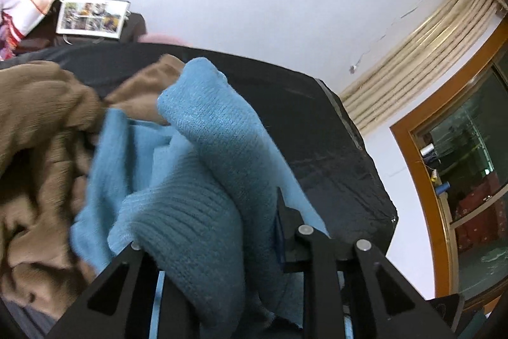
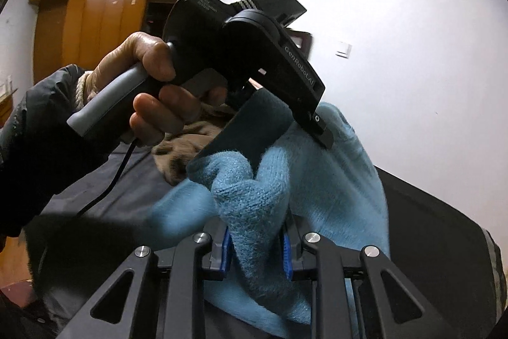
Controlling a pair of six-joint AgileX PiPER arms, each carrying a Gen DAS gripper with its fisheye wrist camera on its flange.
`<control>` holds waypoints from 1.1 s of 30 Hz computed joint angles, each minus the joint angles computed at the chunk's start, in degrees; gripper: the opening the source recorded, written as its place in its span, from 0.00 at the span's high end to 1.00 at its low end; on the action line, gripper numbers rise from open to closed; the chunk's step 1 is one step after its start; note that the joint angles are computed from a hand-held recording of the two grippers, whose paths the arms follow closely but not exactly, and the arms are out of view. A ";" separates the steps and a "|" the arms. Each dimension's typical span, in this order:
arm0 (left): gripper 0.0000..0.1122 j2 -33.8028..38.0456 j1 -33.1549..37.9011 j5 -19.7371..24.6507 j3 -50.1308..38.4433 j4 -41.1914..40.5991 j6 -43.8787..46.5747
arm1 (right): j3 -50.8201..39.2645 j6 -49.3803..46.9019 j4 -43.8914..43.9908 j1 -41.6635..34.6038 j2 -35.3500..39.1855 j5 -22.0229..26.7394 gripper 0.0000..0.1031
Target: Fold clothes
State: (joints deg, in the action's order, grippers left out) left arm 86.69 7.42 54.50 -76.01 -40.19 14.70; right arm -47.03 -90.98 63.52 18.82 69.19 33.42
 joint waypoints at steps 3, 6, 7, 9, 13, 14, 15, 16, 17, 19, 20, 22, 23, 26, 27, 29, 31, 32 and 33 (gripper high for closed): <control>0.77 -3.91 3.99 -0.78 5.96 -1.05 3.59 | 0.56 1.41 -1.62 4.40 0.27 -1.69 0.75; 0.77 -5.88 8.16 -1.84 12.02 -3.43 8.18 | 3.26 7.31 -7.15 10.94 -0.78 -5.35 0.75; 0.77 -5.90 9.42 -2.17 13.71 -4.22 9.66 | 4.29 10.11 -9.59 13.41 -1.25 -6.74 0.75; 0.77 -5.20 11.01 -3.49 16.47 -5.13 12.16 | 4.89 14.45 -13.69 16.68 -0.03 -8.45 0.75; 0.76 -4.01 10.52 -7.65 19.72 -5.72 14.70 | 4.04 18.87 -17.96 17.64 3.90 -6.32 0.63; 0.75 -4.02 10.39 -8.55 20.45 -6.24 15.64 | 3.71 18.81 -17.90 16.89 4.55 -4.70 0.56; 0.74 -4.21 10.22 -9.36 21.18 -6.81 16.56 | 3.20 16.82 -16.65 14.42 4.80 -1.46 0.46; 0.73 -4.50 9.80 -10.19 21.71 -6.73 16.92 | 2.90 14.45 -15.28 11.94 4.83 1.57 0.43; 0.73 -4.84 9.31 -10.92 22.09 -6.29 16.97 | 3.22 13.27 -14.62 11.01 4.52 2.77 0.43; 0.70 -5.28 8.95 -11.41 22.54 -5.87 17.11 | 3.80 11.19 -13.50 8.82 3.43 5.49 0.42; 0.70 -5.56 9.05 -11.29 22.72 -5.95 17.19 | 3.95 9.95 -12.64 7.09 2.76 7.71 0.42; 0.67 -6.29 9.45 -10.77 23.02 -6.05 17.11 | 3.79 7.35 -10.21 2.11 1.24 13.70 0.42; 0.66 -6.95 9.27 -10.79 23.15 -5.32 16.29 | 3.74 6.25 -8.98 -0.40 0.33 15.76 0.42; 0.56 -11.01 6.32 -13.23 23.88 2.77 8.44 | 4.20 3.31 -6.40 -8.11 -2.41 18.65 0.42; 0.51 -12.69 4.59 -14.53 24.12 7.43 4.12 | 4.44 2.43 -5.88 -11.11 -3.39 19.70 0.41; 0.47 -15.66 1.66 -15.92 24.41 15.29 -3.30 | 3.71 0.21 -4.99 -16.88 -2.65 21.41 0.38; 0.44 -18.15 0.52 -15.80 24.82 17.24 -5.78 | 1.81 -0.36 -5.39 -21.11 -0.24 22.06 0.38; 0.43 -18.88 0.55 -15.77 25.10 16.34 -5.19 | -0.99 1.35 -6.52 -21.44 1.70 21.94 0.38; 0.41 -19.57 -0.30 -15.83 25.17 16.24 -5.84 | -3.63 2.53 -7.61 -22.28 3.63 22.32 0.38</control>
